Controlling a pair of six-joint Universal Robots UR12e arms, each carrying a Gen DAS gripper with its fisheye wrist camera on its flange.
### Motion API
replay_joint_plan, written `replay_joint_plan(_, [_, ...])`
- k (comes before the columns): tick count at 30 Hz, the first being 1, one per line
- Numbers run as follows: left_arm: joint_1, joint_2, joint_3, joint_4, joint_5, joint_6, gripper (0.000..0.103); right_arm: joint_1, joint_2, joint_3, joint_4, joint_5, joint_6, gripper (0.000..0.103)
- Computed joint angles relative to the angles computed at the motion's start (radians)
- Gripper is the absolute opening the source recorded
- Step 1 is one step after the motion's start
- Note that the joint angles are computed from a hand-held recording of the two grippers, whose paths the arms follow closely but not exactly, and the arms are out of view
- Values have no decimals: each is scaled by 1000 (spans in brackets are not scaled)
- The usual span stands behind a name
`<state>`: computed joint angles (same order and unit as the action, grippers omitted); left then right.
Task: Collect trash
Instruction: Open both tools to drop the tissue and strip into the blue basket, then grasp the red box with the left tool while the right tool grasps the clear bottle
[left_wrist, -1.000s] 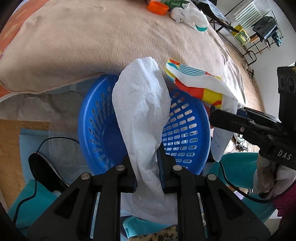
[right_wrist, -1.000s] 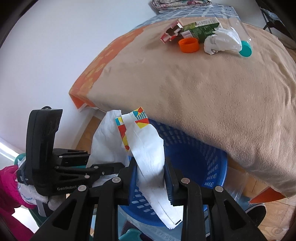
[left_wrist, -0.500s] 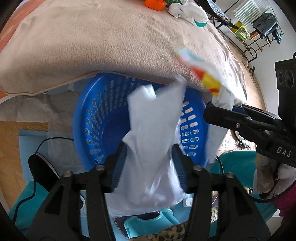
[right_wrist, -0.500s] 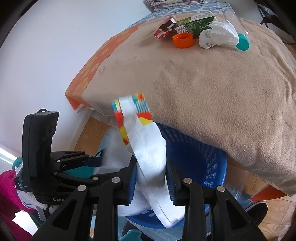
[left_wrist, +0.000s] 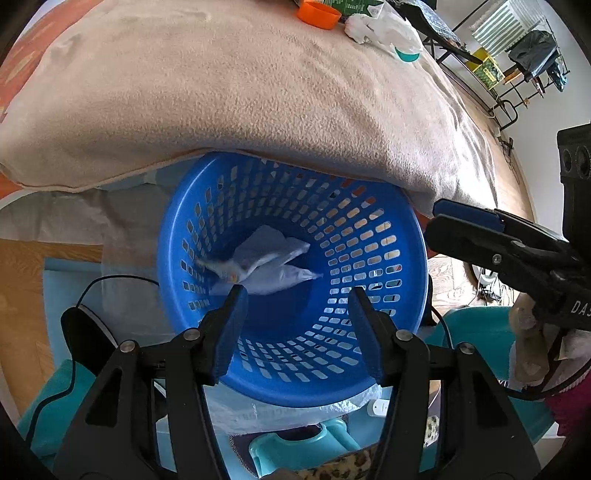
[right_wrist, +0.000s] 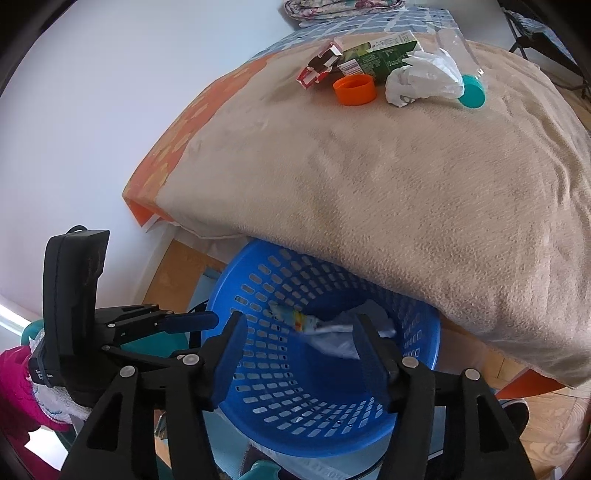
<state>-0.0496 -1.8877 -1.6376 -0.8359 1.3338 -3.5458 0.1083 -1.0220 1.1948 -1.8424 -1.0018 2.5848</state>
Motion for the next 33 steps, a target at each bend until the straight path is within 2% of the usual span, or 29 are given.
replay_joint_plan(5, [-1, 2, 2, 11, 10, -5, 58, 0, -3, 5, -24, -3, 12, 70])
replay_joint_plan(12, [0, 5, 9, 28, 32, -3, 58, 2, -13, 13, -68, -12, 29, 75])
replay_joint_plan(14, [1, 5, 15, 31, 38, -3, 58, 2, -16, 14, -88, -12, 35, 84])
replay_joint_plan(15, [2, 5, 20, 32, 41, -4, 58, 1, -17, 15, -101, -9, 40, 84])
replay_joint_plan(17, [5, 4, 32, 28, 52, -7, 60, -2, -19, 15, -122, 2, 50, 85])
replay_joint_plan(19, [11, 2, 44, 30, 64, -14, 69, -6, -18, 8, -133, 14, 61, 85])
replay_joint_plan(28, [44, -19, 122, 70, 72, -53, 69, -20, -2, -42, -205, 47, 107, 85])
replay_joint_plan(33, [57, -53, 197, 80, 92, -56, 69, -30, 25, -97, -234, 60, 166, 85])
